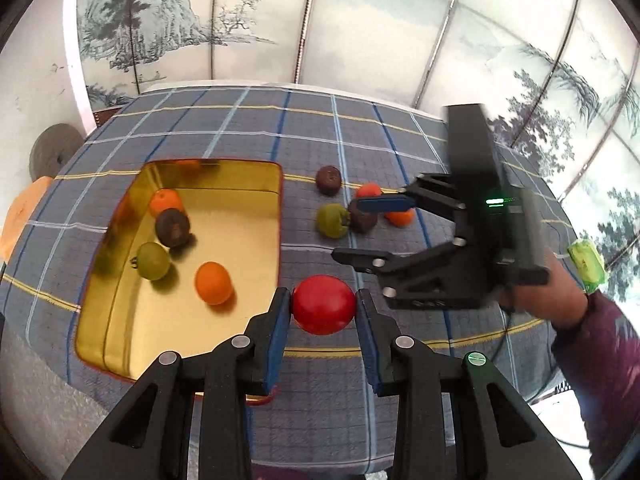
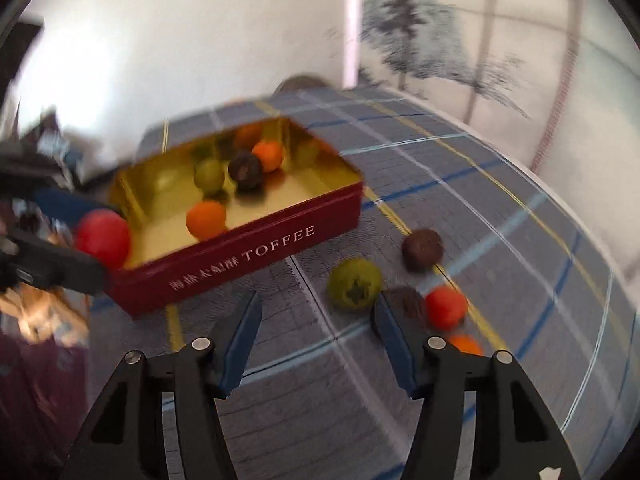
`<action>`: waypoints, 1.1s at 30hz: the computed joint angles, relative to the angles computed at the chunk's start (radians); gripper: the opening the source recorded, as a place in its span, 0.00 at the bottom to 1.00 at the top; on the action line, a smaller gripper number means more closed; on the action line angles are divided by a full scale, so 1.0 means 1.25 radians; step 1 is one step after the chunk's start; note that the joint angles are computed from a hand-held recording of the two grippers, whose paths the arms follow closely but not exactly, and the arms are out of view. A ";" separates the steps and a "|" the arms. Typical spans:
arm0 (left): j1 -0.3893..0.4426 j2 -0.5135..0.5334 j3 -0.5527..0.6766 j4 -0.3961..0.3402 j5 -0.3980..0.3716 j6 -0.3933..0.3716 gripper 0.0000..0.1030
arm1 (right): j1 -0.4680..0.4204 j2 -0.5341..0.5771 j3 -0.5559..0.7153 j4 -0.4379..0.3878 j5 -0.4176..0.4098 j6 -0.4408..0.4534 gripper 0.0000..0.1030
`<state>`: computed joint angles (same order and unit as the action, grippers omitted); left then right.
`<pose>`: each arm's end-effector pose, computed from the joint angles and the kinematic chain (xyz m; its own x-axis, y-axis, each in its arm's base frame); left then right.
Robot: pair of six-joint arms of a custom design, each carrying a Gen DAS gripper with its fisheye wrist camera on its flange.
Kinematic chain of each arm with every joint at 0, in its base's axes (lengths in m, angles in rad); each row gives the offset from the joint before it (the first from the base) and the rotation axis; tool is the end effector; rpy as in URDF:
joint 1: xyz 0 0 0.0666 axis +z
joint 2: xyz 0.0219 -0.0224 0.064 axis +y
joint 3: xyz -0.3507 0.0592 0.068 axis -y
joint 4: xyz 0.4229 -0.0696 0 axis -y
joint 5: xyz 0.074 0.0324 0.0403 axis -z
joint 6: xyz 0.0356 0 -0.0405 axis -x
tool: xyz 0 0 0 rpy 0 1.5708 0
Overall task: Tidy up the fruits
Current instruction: 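Carry the tomato into the tin with the left gripper while the right gripper grasps a green fruit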
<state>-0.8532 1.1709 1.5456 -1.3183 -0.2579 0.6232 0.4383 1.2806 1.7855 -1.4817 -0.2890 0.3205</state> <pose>0.2729 -0.2994 0.5470 -0.8001 0.0584 -0.5971 0.2009 0.9639 -0.1748 0.3736 0.1859 0.6009 -0.5385 -0.5859 -0.6056 -0.7596 0.6487 0.0478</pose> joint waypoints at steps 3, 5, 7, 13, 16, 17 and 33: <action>0.009 -0.017 -0.012 -0.001 -0.002 0.004 0.33 | 0.024 0.056 0.042 -0.035 0.061 0.069 0.54; 0.014 -0.027 -0.019 -0.006 -0.007 0.005 0.33 | 0.032 0.084 0.061 -0.055 0.087 0.106 0.57; 0.019 -0.034 -0.024 -0.012 -0.014 0.010 0.33 | 0.036 0.117 0.090 -0.080 0.112 0.121 0.54; 0.043 -0.063 -0.052 -0.025 -0.029 0.016 0.33 | 0.010 0.117 0.122 -0.106 0.076 0.040 0.31; 0.053 -0.074 -0.067 -0.033 -0.035 0.025 0.33 | 0.017 0.000 0.018 -0.022 0.051 -0.059 0.30; 0.055 -0.079 -0.073 -0.035 -0.035 0.028 0.33 | 0.012 -0.032 -0.010 -0.002 0.029 -0.092 0.31; 0.075 -0.058 -0.058 -0.036 -0.053 -0.032 0.33 | -0.009 -0.242 -0.206 0.021 0.067 -0.249 0.31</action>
<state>-0.7589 1.0982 1.4731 -1.3638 -0.3242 0.5831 0.4273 0.9776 1.5285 -1.4557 -0.2054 0.0094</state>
